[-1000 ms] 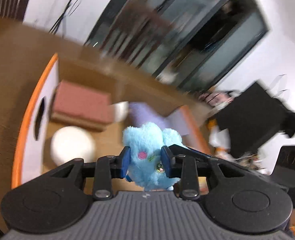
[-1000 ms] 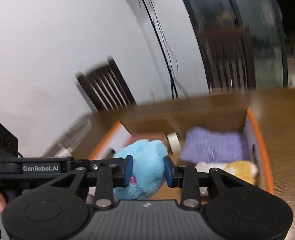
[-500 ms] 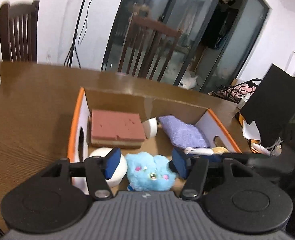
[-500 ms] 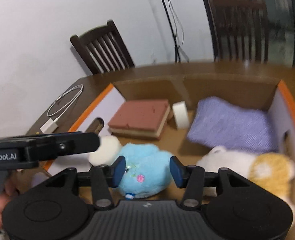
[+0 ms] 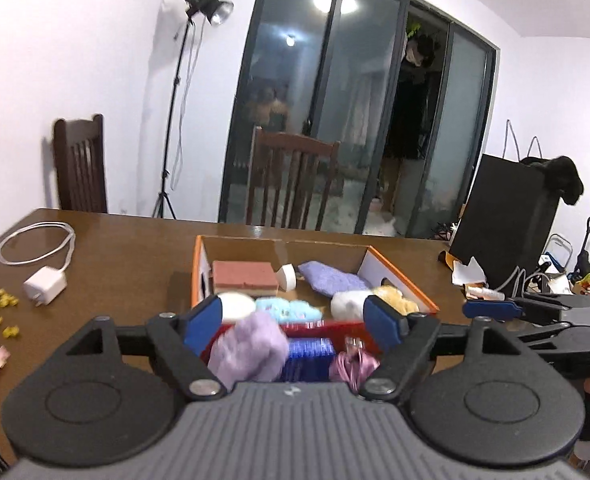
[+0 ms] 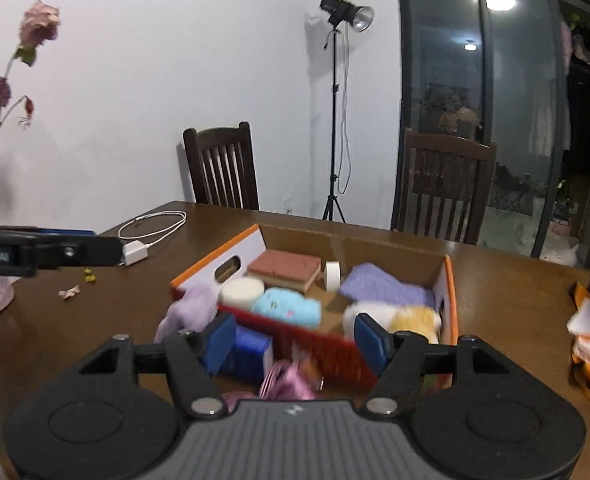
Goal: Organize soft objects
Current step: 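Move both grippers back toward the pile, then grasp the blue tissue box with both grippers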
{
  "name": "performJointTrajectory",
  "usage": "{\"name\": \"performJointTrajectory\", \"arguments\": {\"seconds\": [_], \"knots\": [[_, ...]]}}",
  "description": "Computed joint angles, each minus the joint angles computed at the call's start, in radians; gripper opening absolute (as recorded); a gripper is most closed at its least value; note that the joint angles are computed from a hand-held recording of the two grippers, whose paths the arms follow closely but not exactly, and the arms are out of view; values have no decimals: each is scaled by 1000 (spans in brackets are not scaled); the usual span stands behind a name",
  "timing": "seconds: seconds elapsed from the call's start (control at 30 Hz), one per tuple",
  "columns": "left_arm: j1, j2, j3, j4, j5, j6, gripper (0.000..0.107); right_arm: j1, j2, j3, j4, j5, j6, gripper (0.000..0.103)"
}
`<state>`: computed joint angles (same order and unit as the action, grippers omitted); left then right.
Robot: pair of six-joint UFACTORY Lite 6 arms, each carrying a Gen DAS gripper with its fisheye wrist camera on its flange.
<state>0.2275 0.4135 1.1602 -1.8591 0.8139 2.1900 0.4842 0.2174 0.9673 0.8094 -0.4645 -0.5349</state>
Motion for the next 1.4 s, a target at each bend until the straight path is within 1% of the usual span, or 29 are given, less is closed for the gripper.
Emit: {"name": "performJointTrajectory", "arguments": {"seconds": [0.07,0.1,0.13,0.23,0.3,0.4,0.5,0.6,0.7,0.77,0.87,1.0,1.13,1.17,1.23,1.27,1.33,1.37,1.4], "knots": [[35,-73,-147,-60,40,107,82,45,-68,-130,-25,-72,81,66],[59,-111,-233,-90,67,165,83,84,-100,-198,-14,-119,108,67],[84,-127,-278,-90,90,192,84,126,-126,-259,2,-163,127,67],[163,-186,-447,-104,158,294,84,275,-153,-397,92,-305,162,67],[228,-206,-536,-91,198,342,84,370,-132,-451,153,-395,199,67],[311,-220,-630,-73,233,402,84,537,-117,-545,251,-527,282,69],[393,-216,-683,-28,257,440,84,657,-72,-564,332,-592,330,69],[443,-233,-731,-16,275,482,84,733,-50,-573,377,-632,343,69],[455,-255,-758,-27,288,525,84,753,-47,-567,392,-633,346,69],[451,-262,-763,-25,291,521,85,747,-36,-558,384,-636,343,69],[414,-251,-759,-49,271,528,85,711,-43,-563,355,-626,346,69],[301,-205,-729,-156,212,555,85,597,-62,-566,286,-579,334,67],[183,-157,-671,-275,163,553,84,446,-79,-564,136,-529,351,66],[153,-140,-643,-300,158,547,82,402,-82,-555,84,-510,359,65],[88,-103,-562,-322,126,504,67,305,-74,-514,-50,-463,380,62],[62,-76,-506,-308,111,456,65,245,-55,-472,-141,-433,401,60],[13,15,-356,-249,96,339,51,143,8,-361,-277,-357,454,55],[-22,77,-256,-231,63,283,48,108,47,-300,-319,-324,472,54],[-56,119,-183,-246,16,258,43,66,102,-216,-369,-279,492,50]]}}
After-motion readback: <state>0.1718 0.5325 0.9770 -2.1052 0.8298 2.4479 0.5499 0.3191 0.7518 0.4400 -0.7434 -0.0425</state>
